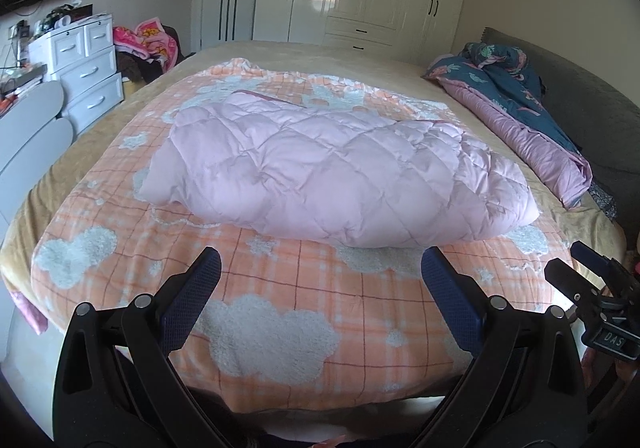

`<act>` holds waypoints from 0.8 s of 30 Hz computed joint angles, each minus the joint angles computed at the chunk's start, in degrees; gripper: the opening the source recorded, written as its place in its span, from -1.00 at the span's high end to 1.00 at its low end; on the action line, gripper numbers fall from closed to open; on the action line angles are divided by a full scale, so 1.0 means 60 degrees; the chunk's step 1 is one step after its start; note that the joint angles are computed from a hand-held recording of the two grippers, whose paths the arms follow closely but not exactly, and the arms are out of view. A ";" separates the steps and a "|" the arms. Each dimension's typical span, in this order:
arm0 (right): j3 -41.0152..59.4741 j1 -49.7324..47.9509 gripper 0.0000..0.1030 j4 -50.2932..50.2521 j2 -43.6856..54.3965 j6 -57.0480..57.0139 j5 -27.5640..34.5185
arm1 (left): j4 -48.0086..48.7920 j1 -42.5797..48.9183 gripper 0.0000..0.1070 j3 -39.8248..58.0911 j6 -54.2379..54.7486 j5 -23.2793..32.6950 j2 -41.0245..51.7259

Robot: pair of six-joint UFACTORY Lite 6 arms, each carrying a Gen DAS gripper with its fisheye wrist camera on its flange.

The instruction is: Fold large clothes

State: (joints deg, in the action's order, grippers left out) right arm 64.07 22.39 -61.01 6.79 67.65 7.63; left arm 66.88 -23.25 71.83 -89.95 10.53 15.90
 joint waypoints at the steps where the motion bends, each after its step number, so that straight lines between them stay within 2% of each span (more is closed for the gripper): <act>1: 0.0014 0.0001 -0.92 -0.0009 0.0019 -0.0002 0.0000 | -0.0050 0.0008 -0.75 0.0004 0.0025 -0.0017 0.0008; 24: 0.0047 -0.0030 -0.92 -0.0419 0.0047 0.0431 0.0026 | -0.0243 0.0062 -0.75 0.0114 0.0242 0.0054 0.0150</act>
